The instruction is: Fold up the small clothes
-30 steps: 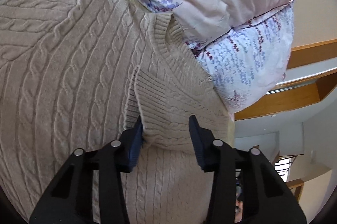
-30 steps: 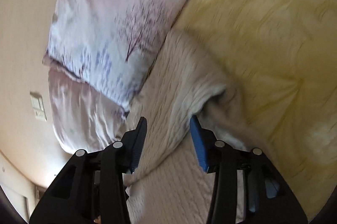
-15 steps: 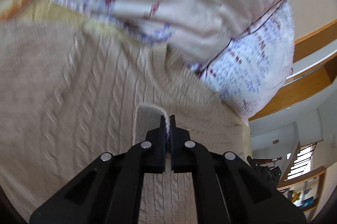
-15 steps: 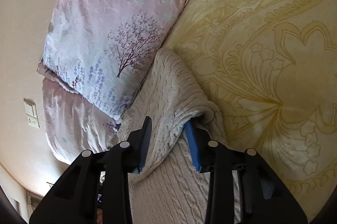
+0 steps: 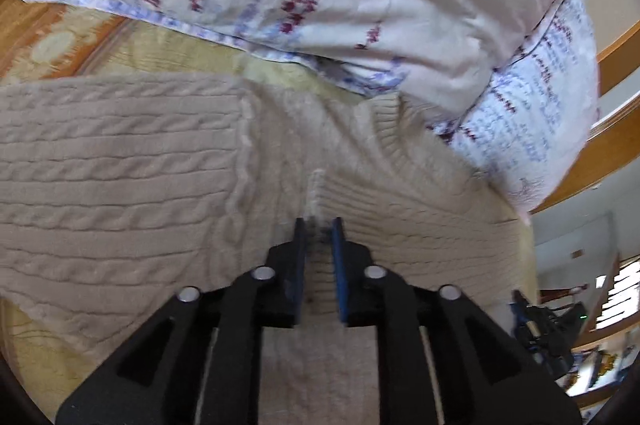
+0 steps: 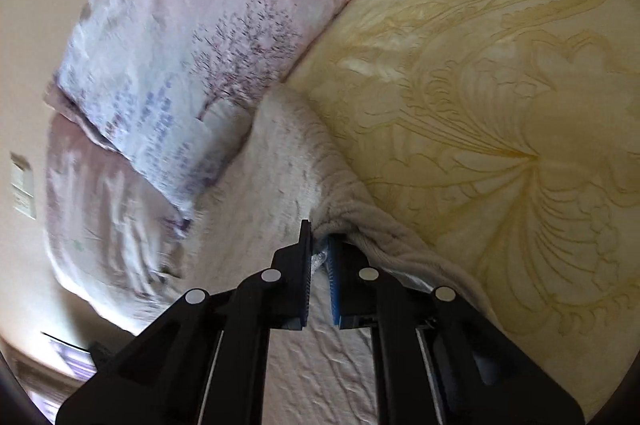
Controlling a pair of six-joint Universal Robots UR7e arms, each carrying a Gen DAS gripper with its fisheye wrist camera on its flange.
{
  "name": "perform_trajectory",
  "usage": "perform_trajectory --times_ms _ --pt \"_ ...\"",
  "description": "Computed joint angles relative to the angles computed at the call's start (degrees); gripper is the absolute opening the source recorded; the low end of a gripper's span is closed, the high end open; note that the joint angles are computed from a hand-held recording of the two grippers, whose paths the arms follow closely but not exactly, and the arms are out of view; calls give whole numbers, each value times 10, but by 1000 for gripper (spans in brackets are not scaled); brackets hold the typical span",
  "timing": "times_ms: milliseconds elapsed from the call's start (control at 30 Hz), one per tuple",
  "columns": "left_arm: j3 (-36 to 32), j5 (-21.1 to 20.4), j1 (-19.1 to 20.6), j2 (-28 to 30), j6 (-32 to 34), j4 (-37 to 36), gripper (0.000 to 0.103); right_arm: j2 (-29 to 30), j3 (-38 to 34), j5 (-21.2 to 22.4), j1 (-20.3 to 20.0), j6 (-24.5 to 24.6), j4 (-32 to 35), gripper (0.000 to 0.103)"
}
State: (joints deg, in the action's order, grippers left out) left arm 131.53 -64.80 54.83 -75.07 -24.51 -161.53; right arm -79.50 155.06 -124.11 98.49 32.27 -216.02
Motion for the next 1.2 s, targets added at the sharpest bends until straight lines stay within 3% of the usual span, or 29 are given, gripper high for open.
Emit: perform_trajectory --times_ms 67,167,233,300,400,567,733,800,967,1067,1167,1200 --pt "13 20 -7 -24 1 9 32 4 -13 -57 33 6 34 11" --pt "39 30 -13 -78 4 8 50 4 -18 -101 69 21 61 36" --pt "70 45 -19 -135 2 2 61 18 -22 -137 99 23 53 43" --pt "98 74 -23 -195 -15 7 64 43 -30 -176 134 2 33 50" --pt "124 104 -7 -273 -49 23 64 70 -37 -160 154 -58 -8 60" --pt "133 130 49 -337 -93 14 59 98 -41 -76 142 -120 -43 60" --pt "129 91 119 -340 -131 -34 53 112 -40 -43 133 -129 -36 60" --pt "132 57 145 -333 -131 -77 52 109 -39 -36 130 -127 -27 60" --pt "130 2 187 -306 -143 -160 49 105 -36 -27 126 -124 -20 61" --pt "123 -5 205 -290 -150 -189 43 102 -35 -20 124 -124 -17 61" --pt "114 3 212 -277 -150 -196 28 99 -33 -13 120 -124 -15 61" --pt "110 8 213 -276 -154 -186 18 98 -33 -11 119 -123 -13 61"
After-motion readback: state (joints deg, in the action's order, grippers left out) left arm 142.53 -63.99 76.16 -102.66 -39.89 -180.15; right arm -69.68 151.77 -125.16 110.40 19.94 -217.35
